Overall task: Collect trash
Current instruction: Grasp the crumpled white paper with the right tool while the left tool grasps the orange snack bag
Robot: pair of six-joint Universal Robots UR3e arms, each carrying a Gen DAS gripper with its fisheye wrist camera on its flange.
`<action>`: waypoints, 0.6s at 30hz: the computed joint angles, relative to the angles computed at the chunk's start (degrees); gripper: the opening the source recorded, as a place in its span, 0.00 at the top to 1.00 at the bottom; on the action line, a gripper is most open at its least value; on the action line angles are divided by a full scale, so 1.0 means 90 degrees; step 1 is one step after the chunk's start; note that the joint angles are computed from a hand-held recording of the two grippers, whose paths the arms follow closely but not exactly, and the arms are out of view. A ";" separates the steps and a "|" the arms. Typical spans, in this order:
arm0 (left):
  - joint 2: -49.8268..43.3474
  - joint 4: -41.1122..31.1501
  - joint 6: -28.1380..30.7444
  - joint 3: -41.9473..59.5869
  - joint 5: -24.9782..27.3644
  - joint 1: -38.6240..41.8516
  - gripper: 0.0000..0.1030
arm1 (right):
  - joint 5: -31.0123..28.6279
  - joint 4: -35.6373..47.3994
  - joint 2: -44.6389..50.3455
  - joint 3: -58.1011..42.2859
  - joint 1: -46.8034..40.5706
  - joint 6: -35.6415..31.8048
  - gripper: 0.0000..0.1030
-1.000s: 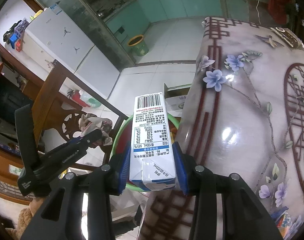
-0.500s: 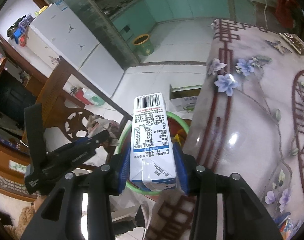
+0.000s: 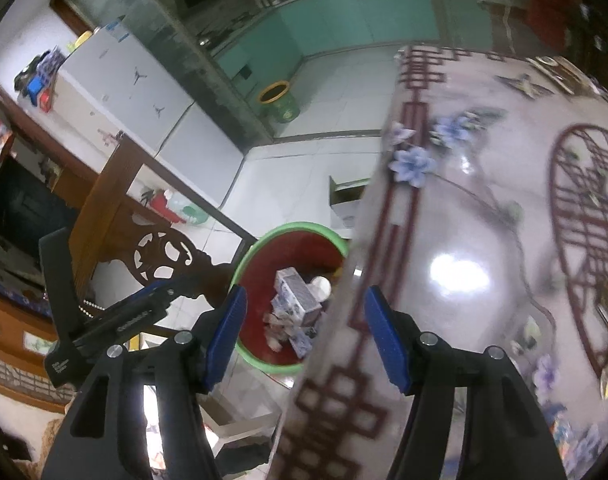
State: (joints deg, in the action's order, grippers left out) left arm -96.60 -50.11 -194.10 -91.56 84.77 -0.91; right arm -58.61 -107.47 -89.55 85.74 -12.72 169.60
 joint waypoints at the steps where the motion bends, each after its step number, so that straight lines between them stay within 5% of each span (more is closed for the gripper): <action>1: 0.0006 -0.0024 -0.0035 0.0042 0.0066 -0.0142 0.29 | 0.0096 0.0113 -0.0241 0.0203 -0.0254 -0.0142 0.41; 6: -0.0116 -0.0150 -0.0370 0.0398 0.0422 -0.1011 0.24 | 0.0508 0.1007 -0.1222 0.0824 -0.1596 -0.1015 0.39; 13: -0.1125 -0.0599 -0.1155 0.1824 0.0875 -0.2690 0.19 | 0.0446 0.3108 -0.2167 0.0902 -0.4484 -0.3599 0.25; 18: -0.2065 -0.1050 -0.1571 0.3052 0.0920 -0.3666 0.15 | -0.0398 0.2735 -0.2032 0.1228 -0.6417 -0.5026 0.25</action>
